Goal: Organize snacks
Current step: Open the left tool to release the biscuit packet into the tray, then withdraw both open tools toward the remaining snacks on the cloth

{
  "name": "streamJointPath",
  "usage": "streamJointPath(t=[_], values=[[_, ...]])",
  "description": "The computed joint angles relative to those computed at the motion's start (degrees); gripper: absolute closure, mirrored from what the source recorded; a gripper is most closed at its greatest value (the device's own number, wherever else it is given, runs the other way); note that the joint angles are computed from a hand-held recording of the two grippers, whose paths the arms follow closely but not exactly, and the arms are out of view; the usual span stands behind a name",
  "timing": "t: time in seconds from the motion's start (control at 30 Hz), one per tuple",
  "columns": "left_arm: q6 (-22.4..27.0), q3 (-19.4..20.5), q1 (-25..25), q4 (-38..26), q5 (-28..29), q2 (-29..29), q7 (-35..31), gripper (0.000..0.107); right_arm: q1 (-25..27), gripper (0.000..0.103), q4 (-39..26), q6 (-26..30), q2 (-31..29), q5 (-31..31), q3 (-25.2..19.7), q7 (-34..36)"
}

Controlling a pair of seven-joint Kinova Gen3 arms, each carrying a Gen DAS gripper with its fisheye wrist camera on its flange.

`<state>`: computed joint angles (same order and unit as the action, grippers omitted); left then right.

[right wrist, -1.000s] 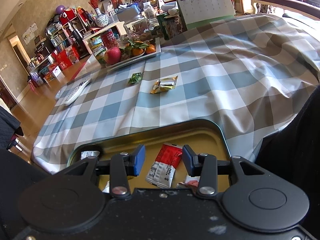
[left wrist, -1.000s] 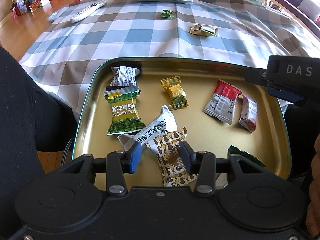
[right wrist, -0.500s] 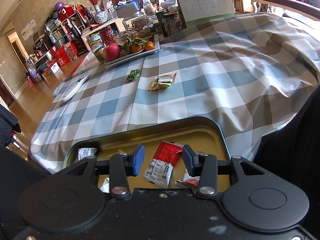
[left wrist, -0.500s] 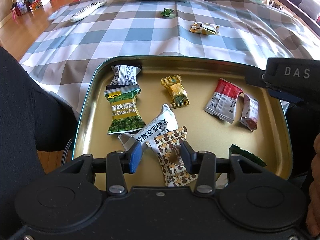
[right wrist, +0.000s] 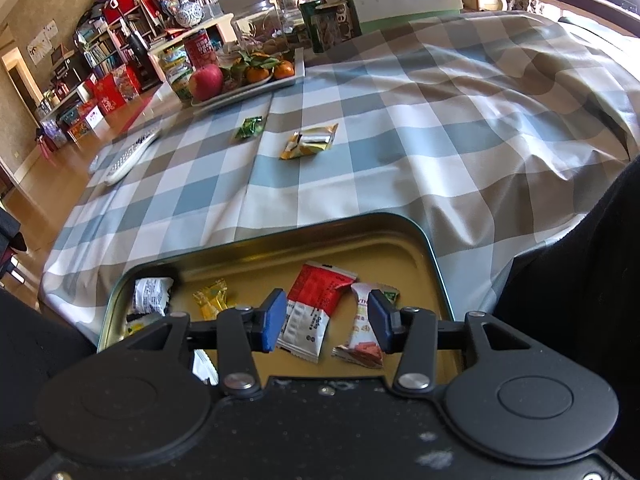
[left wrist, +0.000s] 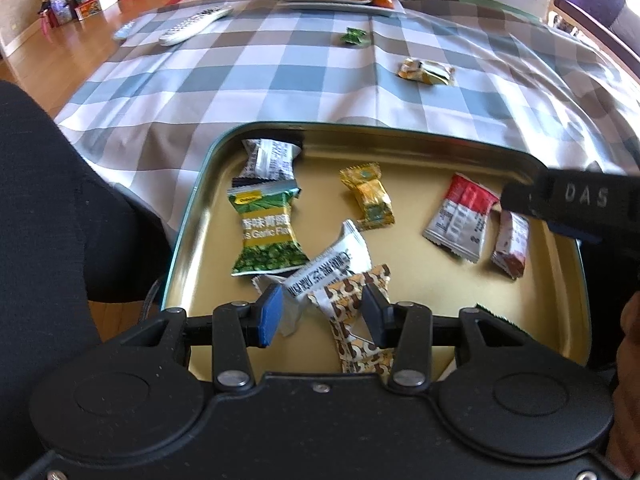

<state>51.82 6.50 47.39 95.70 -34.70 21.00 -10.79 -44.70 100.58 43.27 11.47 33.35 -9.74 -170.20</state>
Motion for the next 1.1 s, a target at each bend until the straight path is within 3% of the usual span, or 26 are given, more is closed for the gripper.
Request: streamJointPath(t=[0.3, 0.43, 0.73, 1.1], values=[[2.4, -0.7, 0.5, -1.5, -2.4, -0.3, 3.1, 0.055, 0.0, 0.054, -0.7, 0.4, 0.6, -1.3, -0.3, 3.0], [3.2, -0.4, -0.6, -3.0, -2.4, 0.2, 1.5, 0.055, 0.0, 0.054, -0.9, 0.3, 0.7, -2.1, -0.3, 4.4], [5.4, -0.7, -3.1, -7.6, 0.6, 2.8, -6.2, 0.055, 0.1, 0.054, -2.5, 1.5, 1.3, -4.2, -0.3, 8.4], [10.1, -1.1, -7.4, -17.6, 9.0, 6.6, -20.6, 0.055, 4.8, 0.054, -7.2, 3.3, 3.0, -14.7, 0.1, 18.3]])
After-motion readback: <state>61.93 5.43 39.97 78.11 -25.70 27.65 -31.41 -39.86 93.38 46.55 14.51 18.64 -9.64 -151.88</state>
